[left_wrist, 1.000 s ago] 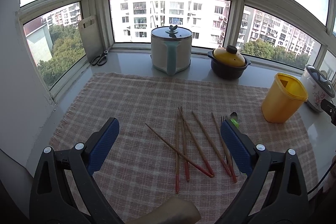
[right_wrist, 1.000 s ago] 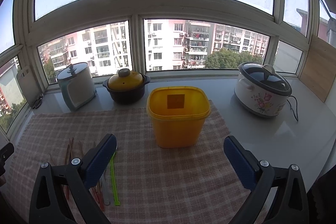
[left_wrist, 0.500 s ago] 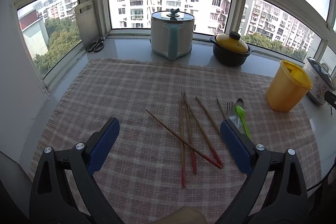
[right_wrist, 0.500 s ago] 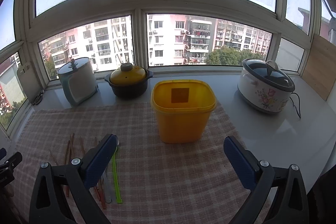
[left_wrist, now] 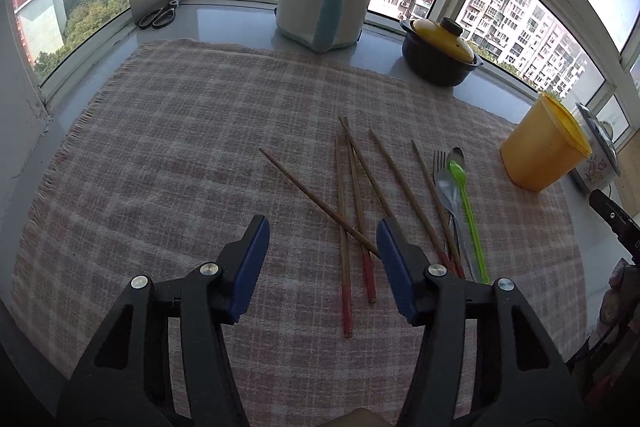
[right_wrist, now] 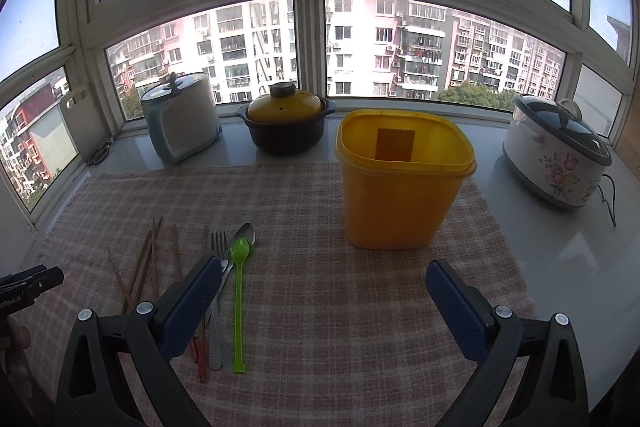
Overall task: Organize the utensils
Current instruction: 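Grasp the clear plastic spoon with the right tool while the left tool grasps a chopstick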
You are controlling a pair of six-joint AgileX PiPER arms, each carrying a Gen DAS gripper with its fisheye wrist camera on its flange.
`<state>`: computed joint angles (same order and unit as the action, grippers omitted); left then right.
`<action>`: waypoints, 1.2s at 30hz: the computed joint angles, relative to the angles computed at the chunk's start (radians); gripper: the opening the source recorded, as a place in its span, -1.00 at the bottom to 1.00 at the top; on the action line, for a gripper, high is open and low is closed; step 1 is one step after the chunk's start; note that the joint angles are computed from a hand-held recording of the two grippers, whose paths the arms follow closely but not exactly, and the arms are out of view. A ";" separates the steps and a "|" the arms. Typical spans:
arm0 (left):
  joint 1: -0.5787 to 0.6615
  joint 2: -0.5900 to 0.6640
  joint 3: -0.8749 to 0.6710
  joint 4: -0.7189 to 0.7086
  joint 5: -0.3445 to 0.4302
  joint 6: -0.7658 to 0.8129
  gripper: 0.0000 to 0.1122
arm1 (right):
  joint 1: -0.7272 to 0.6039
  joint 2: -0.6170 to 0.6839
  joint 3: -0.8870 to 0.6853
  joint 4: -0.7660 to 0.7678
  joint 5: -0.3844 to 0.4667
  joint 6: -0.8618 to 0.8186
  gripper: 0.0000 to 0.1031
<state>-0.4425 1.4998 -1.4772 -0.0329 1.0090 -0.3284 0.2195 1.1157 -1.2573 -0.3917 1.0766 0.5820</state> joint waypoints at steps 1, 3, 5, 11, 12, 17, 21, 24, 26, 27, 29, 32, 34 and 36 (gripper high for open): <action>0.012 0.007 0.002 -0.026 -0.002 0.017 -0.05 | -0.026 0.007 0.001 0.038 -0.005 -0.028 0.96; 0.033 0.018 0.013 -0.082 -0.012 0.049 -0.13 | -0.062 0.025 0.003 0.090 -0.011 -0.068 0.91; 0.057 0.039 0.013 -0.141 -0.014 0.082 -0.13 | -0.084 0.045 0.005 0.123 -0.010 -0.101 0.86; 0.114 0.124 -0.007 -0.257 0.004 0.138 -0.13 | -0.164 0.104 0.014 0.323 -0.047 -0.264 0.70; 0.121 0.133 -0.005 -0.261 0.001 0.137 -0.13 | -0.172 0.115 0.014 0.353 -0.054 -0.290 0.68; 0.143 0.176 -0.010 -0.259 -0.010 0.114 -0.13 | -0.186 0.202 -0.001 0.509 -0.073 -0.411 0.42; 0.171 0.210 -0.031 -0.291 0.008 0.132 -0.13 | -0.163 0.278 -0.025 0.549 -0.070 -0.447 0.21; 0.188 0.237 -0.058 -0.321 0.022 0.146 -0.13 | -0.147 0.322 -0.043 0.578 -0.063 -0.480 0.06; 0.203 0.262 -0.086 -0.354 0.044 0.164 -0.13 | -0.135 0.352 -0.064 0.592 -0.050 -0.504 -0.02; 0.205 0.273 -0.099 -0.361 0.052 0.168 -0.13 | -0.133 0.366 -0.072 0.601 -0.045 -0.520 -0.04; 0.203 0.298 -0.129 -0.349 0.066 0.148 -0.13 | -0.128 0.384 -0.085 0.605 -0.036 -0.528 -0.06; 0.207 0.330 -0.159 -0.355 0.077 0.121 -0.13 | -0.123 0.399 -0.098 0.594 -0.033 -0.526 -0.08; 0.205 0.352 -0.179 -0.356 0.084 0.099 -0.13 | -0.121 0.406 -0.106 0.592 -0.029 -0.527 -0.15; 0.195 0.366 -0.190 -0.351 0.079 0.087 -0.13 | -0.123 0.414 -0.115 0.595 -0.022 -0.535 -0.20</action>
